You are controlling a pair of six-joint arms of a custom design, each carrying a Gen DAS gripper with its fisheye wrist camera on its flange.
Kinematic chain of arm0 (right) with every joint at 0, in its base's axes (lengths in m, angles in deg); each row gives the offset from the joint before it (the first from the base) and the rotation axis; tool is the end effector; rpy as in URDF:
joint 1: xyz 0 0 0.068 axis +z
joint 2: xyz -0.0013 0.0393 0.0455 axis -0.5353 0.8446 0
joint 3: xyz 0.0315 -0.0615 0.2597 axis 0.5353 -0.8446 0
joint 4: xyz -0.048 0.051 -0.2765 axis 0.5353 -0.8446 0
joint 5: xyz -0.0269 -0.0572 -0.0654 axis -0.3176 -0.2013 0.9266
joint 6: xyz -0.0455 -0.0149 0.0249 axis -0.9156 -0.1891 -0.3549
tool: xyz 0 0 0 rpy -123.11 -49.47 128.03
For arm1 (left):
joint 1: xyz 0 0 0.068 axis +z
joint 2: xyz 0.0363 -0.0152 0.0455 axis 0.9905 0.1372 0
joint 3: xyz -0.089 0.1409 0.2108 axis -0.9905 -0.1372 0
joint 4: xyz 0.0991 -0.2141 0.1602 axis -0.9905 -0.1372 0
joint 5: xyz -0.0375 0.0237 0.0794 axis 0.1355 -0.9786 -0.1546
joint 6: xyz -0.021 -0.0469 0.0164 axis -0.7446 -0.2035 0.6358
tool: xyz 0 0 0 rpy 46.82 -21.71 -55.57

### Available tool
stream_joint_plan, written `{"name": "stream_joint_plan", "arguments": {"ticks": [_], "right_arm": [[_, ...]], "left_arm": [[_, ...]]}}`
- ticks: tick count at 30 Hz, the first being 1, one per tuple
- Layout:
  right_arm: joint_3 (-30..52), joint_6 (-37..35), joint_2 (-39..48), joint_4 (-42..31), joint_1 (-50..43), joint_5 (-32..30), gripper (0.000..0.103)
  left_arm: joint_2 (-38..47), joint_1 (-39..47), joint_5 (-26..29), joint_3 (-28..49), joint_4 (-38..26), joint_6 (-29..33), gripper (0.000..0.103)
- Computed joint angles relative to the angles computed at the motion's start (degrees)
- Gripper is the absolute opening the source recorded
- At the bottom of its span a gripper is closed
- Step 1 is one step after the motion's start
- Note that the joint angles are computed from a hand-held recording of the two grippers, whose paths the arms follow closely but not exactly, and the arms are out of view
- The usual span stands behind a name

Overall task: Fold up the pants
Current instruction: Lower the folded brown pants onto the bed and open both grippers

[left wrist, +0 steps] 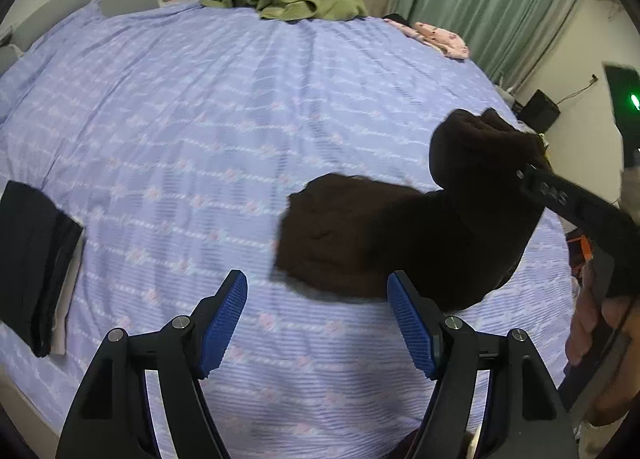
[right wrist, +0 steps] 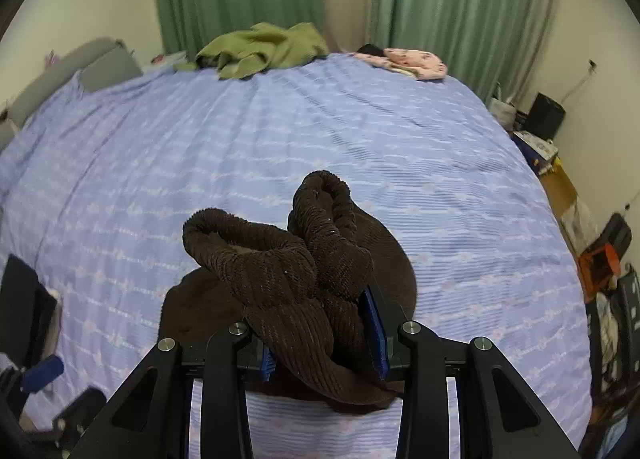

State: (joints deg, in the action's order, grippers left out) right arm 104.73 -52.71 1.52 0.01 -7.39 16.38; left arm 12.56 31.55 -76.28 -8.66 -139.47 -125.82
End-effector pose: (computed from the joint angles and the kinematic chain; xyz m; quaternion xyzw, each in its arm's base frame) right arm 0.3221 0.1519 0.3341 -0.2894 0.9076 0.0650 0.2971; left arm 0.1426 -0.1485 0.3158 -0.3119 0.9184 0.0026 0.2434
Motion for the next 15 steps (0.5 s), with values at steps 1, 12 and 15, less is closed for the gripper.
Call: {"name": "stream_joint_plan", "arguments": {"ticks": [1, 12, 15], "right_arm": [[-0.91, 0.47, -0.08, 0.69, 1.75, 0.96, 0.037], [-6.34, 2.95, 3.70, 5.40, 13.95, 6.42, 0.037], [-8.19, 2.28, 4.68, 6.00, 16.02, 7.06, 0.038]], "left_arm": [[-0.67, -0.38, 0.02, -0.85, -0.79, -0.70, 0.072], [-7.94, -1.56, 1.43, -9.13, -5.60, -6.93, 0.072], [-9.11, -1.28, 1.93, -10.96, -6.76, -7.12, 0.072]]}}
